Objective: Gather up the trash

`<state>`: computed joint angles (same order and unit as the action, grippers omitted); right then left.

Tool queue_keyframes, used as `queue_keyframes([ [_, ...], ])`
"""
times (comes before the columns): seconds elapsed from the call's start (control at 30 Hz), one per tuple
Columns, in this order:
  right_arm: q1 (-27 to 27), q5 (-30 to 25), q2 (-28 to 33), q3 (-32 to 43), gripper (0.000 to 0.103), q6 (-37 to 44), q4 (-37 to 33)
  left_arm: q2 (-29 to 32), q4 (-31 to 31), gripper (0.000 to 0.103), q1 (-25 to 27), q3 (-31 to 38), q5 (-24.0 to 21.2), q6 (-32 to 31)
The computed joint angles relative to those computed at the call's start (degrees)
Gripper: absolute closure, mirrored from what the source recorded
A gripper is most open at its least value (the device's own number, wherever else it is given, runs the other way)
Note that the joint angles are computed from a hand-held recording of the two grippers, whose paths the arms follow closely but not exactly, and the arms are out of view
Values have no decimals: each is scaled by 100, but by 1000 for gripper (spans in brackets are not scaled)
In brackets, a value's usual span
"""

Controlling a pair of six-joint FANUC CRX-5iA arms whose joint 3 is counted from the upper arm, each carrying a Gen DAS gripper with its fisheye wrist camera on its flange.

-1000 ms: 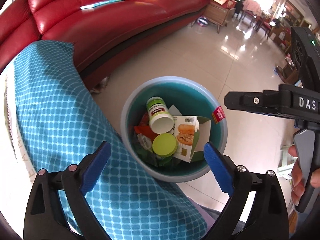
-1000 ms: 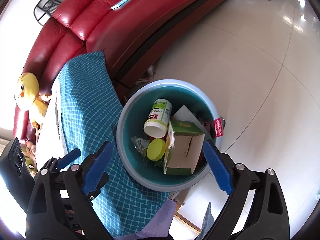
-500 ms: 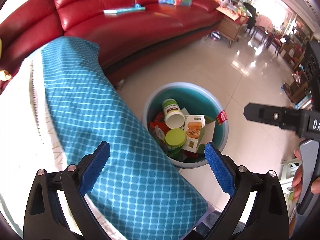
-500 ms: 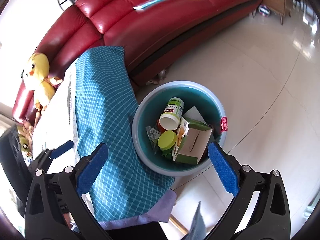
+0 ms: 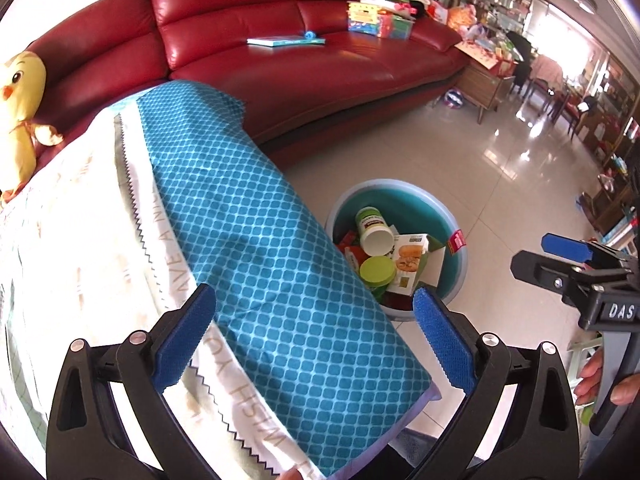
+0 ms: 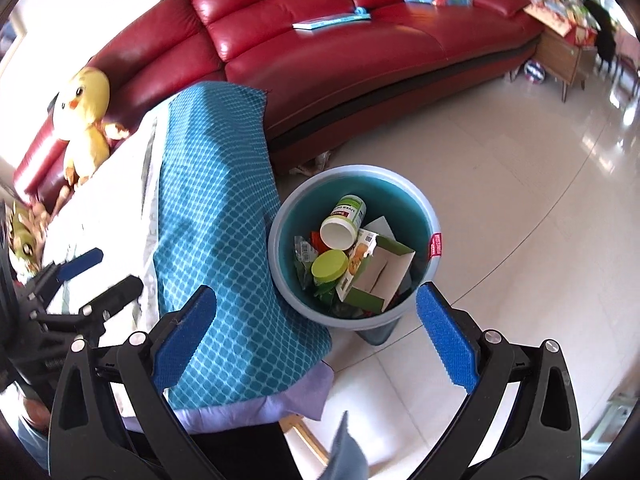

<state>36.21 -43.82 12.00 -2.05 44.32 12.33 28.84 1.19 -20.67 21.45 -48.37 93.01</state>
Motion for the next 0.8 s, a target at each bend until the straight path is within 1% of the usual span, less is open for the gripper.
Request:
queue_keyframes([
  [0.1,153,26,-92,-175,7,-55,291,-77,-73,4,24,-81,-86,139],
  [0.27,389,119,-269,-540,7,-193,785,-287,-302,4,35,-383,-54,483],
  [0.43,564,62,-365,-774,7,-299,1075,-492,-474,4,24,-665,-40,722],
  [0.53,597,120,-427,-880,7,-367,1096,-624,-572,4,16,-853,38,831],
  [0.7,634,79,-401,-931,7,-472,1191,-720,-671,4,11,-980,21,935],
  [0.8,621,86,-380,-905,7,-436,1100,-757,-741,4,-3,-1020,19,977],
])
